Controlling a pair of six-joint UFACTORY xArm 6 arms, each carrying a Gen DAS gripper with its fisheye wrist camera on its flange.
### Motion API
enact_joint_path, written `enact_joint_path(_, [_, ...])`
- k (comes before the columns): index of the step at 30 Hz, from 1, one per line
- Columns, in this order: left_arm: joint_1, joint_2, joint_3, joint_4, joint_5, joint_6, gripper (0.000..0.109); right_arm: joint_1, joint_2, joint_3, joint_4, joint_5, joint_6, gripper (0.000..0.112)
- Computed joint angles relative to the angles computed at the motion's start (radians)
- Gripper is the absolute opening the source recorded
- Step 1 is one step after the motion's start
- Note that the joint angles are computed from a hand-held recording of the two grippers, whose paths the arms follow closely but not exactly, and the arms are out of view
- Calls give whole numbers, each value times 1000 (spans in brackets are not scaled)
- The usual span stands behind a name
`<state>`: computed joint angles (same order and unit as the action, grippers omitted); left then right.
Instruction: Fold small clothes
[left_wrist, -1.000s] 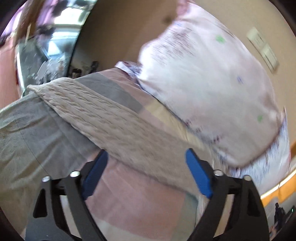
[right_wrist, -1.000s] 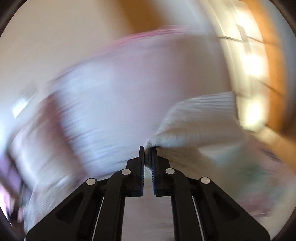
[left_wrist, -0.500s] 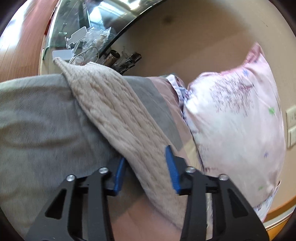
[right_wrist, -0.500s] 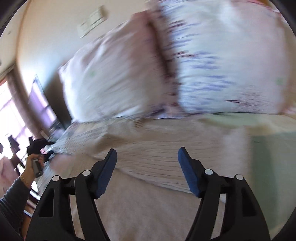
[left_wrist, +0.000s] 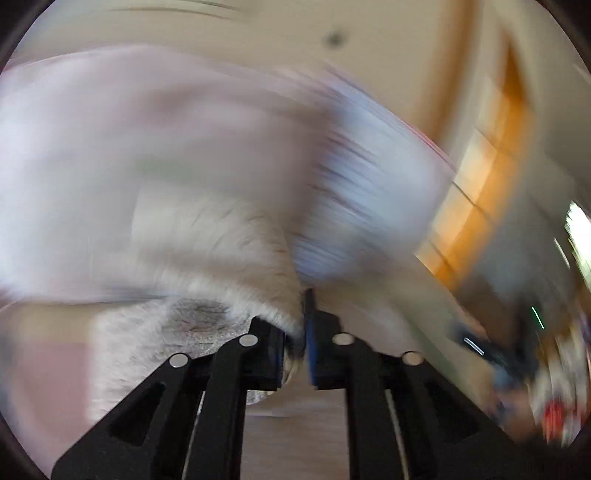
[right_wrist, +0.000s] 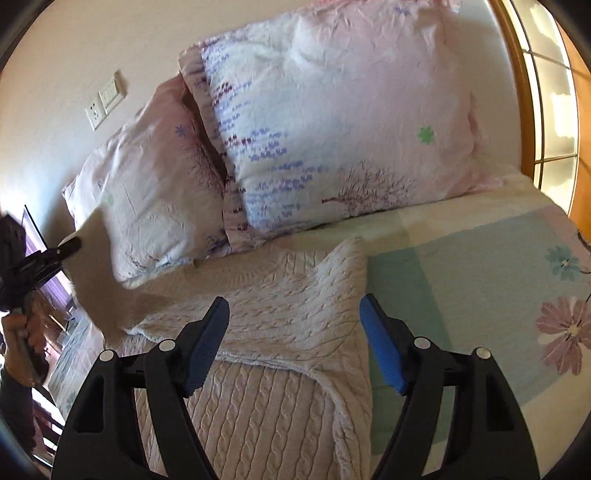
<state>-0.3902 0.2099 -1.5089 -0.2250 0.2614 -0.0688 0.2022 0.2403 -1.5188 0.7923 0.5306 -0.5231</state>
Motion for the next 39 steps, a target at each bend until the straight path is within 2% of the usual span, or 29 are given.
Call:
enact_joint_path(2, [-70,100,-112,-90,120,128,23,-10,-5,7,-30,35,39,74])
enact_joint_path(3, [-81,101,-105,-110,161,130,23,-18,-19,24,-19,49,38,74])
enact_joint_path(4, [-80,72,-57,-103,160,119,25,-36,-49,57,9,78,23,74])
enact_joint_path(5, [-77,25,23,-65,118,91,28,-54,-78,88,17,103,23,74])
enact_joint_path(7, [-47,-119,233,-31,53,-19,42,-94,-127,141,26,172,35,74])
enact_joint_path(8, [-33,-194,337,13,27,-102,43,-113,-149,168,36,210,35,74])
enact_joint_path(10, [6,-362,547,170,27,-311,47,-151,-199,236,53,296,43,74])
enact_joint_path(12, [29,-485,686,271,45,-463,49,-175,-247,300,67,352,44,67])
enact_joint_path(15, [20,-647,880,177,31,-492,50,-204,-324,401,120,445,31,53])
enact_joint_path(18, [-36,-721,992,103,-10,-513,50,-223,-385,478,160,515,13,41])
enact_joint_path(20, [-84,-791,1073,150,-64,-597,50,-241,-429,533,210,565,-16,37])
enact_joint_path(22, [-130,-822,1107,130,-94,-623,45,-258,-448,563,244,624,-29,29])
enact_joint_path(24, [-184,-838,1131,41,-126,-590,41,-260,-460,586,267,673,-53,18])
enact_joint_path(25, [-201,-839,1138,34,-136,-598,37,-256,-461,588,275,682,-63,16])
enact_joint_path(28, [-251,-826,1148,-108,-190,-504,23,-245,-456,586,346,690,-112,9])
enact_joint_path(29, [-262,-814,1141,-183,-209,-438,20,-243,-444,573,387,692,-126,9])
enact_joint_path(30, [-269,-804,1130,-267,-219,-359,11,-240,-427,549,431,695,-146,9])
enact_joint_path(32, [-270,-759,1067,-472,-231,-150,10,-229,-391,491,496,685,-187,8])
enact_joint_path(34, [-211,-724,981,-577,-222,19,9,-205,-314,370,586,665,-229,8])
enact_joint_path(35, [-154,-688,916,-569,-222,66,9,-195,-261,291,625,667,-238,8])
enact_joint_path(36, [-112,-649,862,-546,-226,82,9,-169,-188,187,692,630,-252,8])
enact_joint_path(37, [-66,-605,805,-489,-231,66,8,-158,-117,88,717,619,-249,8])
enact_joint_path(38, [-5,-526,711,-420,-239,41,8,-140,-44,-17,719,576,-253,8])
enact_joint_path(39, [32,-466,645,-366,-242,9,8,-106,36,-122,763,490,-219,8])
